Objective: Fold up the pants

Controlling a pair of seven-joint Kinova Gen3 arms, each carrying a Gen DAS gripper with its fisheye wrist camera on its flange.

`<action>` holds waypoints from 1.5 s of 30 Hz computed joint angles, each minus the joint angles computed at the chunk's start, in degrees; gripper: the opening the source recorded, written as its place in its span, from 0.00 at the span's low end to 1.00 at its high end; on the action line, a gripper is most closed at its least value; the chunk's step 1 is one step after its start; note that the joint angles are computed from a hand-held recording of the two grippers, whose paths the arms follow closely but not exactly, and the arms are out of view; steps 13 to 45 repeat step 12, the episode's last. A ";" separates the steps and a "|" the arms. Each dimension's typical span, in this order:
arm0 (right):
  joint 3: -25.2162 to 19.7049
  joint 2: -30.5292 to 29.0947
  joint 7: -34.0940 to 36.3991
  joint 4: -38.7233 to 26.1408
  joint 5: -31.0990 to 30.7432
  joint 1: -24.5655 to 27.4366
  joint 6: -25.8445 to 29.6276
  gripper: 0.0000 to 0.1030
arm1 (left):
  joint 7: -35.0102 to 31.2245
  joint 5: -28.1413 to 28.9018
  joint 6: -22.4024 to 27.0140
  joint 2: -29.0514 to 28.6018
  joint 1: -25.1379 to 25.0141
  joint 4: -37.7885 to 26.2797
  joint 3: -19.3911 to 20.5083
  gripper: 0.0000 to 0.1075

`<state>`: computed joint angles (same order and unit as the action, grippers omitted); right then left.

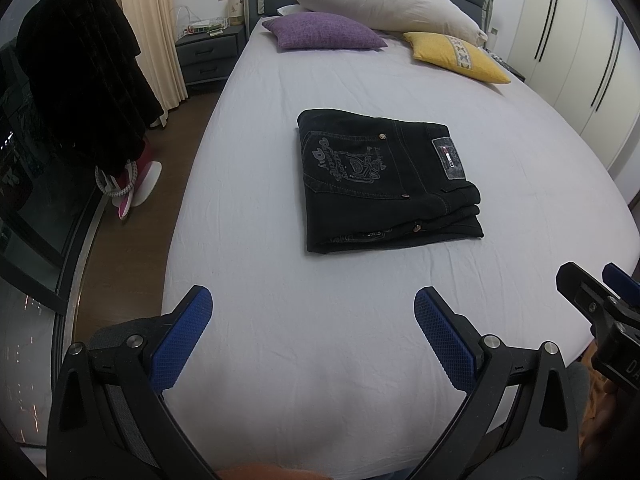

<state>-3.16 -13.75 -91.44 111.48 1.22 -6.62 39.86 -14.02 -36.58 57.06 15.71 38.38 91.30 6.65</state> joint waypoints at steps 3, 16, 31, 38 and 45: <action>0.31 0.16 0.40 0.01 -0.21 -0.11 -0.08 1.00 | -0.11 0.00 -0.05 -0.01 -0.05 0.02 0.02 0.96; 0.15 -0.32 0.17 0.88 -0.29 0.02 -0.21 1.00 | 1.05 -0.66 -0.69 -0.43 0.30 1.26 0.00 0.96; 0.15 -0.32 0.17 0.88 -0.29 0.02 -0.21 1.00 | 1.05 -0.66 -0.69 -0.43 0.30 1.26 0.00 0.96; 0.15 -0.32 0.17 0.88 -0.29 0.02 -0.21 1.00 | 1.05 -0.66 -0.69 -0.43 0.30 1.26 0.00 0.96; 0.15 -0.32 0.17 0.88 -0.29 0.02 -0.21 1.00 | 1.05 -0.66 -0.69 -0.43 0.30 1.26 0.00 0.96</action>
